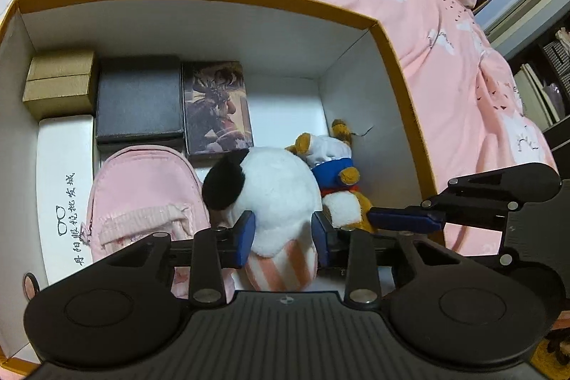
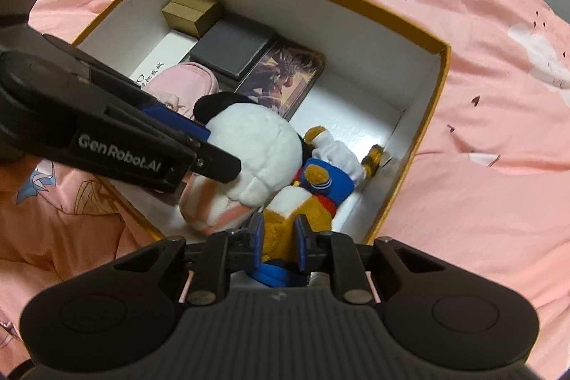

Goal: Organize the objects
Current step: 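Open both tools to release the plush toys into the box, then move both tools to the orange crocheted fruit and yellow tape measure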

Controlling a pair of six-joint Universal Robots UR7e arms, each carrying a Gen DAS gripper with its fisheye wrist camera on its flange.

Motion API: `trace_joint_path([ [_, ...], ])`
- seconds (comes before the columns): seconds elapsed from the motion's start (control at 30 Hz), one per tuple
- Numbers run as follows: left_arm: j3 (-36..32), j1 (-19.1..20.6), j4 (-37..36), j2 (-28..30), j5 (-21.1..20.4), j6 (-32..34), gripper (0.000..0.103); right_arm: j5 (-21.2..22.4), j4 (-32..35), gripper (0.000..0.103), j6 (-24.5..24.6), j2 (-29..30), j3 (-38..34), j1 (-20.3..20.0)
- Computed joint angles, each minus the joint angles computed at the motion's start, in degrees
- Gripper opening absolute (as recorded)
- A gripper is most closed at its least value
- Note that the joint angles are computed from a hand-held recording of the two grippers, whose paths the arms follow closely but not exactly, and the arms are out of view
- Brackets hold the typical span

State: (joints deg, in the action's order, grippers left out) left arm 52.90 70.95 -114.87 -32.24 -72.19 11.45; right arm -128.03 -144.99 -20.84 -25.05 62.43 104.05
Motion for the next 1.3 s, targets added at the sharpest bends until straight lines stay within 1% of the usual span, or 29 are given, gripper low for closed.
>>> trace_joint_path([
  [0.07,0.5,0.0,-0.5,0.0,0.3,0.2,0.039,0.7,0.3,0.019,0.8,0.0,0.1,-0.3],
  [0.2,1.6,-0.3,-1.5,-0.4,1.1,1.2,0.039,0.7,-0.5,0.019,0.8,0.1,0.5,-0.3],
  [0.33,4.0,-0.7,-4.5,-1.6,2.2,3.2,0.039,0.0,-3.7,0.022,-0.1,-0.2,1.8,0.0],
  [0.37,5.0,-0.8,-5.7,-2.2,2.2,3.8,0.039,-0.4,-5.2,0.028,-0.6,-0.4,2.4,0.3],
  [0.4,6.1,-0.9,-7.2,-2.8,1.8,4.4,0.039,-0.6,-6.5,0.032,-0.7,-0.6,3.1,0.5],
  [0.43,7.4,-1.0,-8.8,-3.6,1.4,5.1,0.04,-0.4,-7.8,0.034,-0.8,-1.0,3.9,0.6],
  [0.5,10.6,-1.4,-12.9,-5.5,1.0,6.6,0.048,0.2,-10.4,0.034,-1.0,-2.1,5.9,1.1],
  [0.53,12.2,-1.7,-15.0,-6.4,0.9,7.4,0.05,0.3,-12.3,0.036,-1.3,-2.7,7.0,1.4],
  [0.57,14.0,-2.0,-17.0,-7.5,0.9,8.6,0.053,0.4,-14.4,0.045,-1.7,-3.2,8.2,1.8],
  [0.6,15.5,-2.4,-18.5,-8.4,1.0,9.6,0.054,0.2,-17.0,0.05,-2.0,-3.6,9.5,2.2],
  [0.63,17.1,-2.7,-19.9,-9.5,0.8,10.7,0.055,0.1,-19.6,0.059,-2.4,-4.0,10.7,2.7],
  [0.67,18.6,-2.9,-21.3,-10.6,0.6,11.9,0.057,0.1,-22.5,0.063,-2.9,-4.5,12.2,3.1],
  [0.73,21.5,-3.5,-24.1,-12.4,0.5,14.0,0.058,0.1,-26.7,0.063,-3.3,-5.4,14.8,3.8],
  [0.87,27.1,-4.6,-29.1,-15.8,1.5,16.2,0.059,0.4,-35.6,0.072,-2.8,-6.9,20.1,4.9],
  [0.97,30.8,-5.0,-31.8,-18.0,0.9,17.4,0.064,0.7,-41.6,0.072,-2.0,-7.8,23.9,5.5],
  [1.07,33.4,-5.2,-31.9,-19.9,0.2,17.8,0.065,1.5,-44.5,0.072,0.5,-8.6,27.5,5.8],
  [1.13,35.0,-5.2,-31.2,-21.0,-0.1,18.0,0.07,1.1,-46.7,0.072,1.8,-8.6,29.3,6.1],
  [1.2,36.1,-4.8,-30.1,-21.9,-0.6,18.2,0.074,-0.1,-49.6,0.072,2.1,-8.0,30.9,6.5],
  [1.3,37.8,-4.2,-27.8,-23.1,-0.9,18.9,0.074,-3.4,-53.4,0.073,1.5,-7.0,32.9,7.2],
])
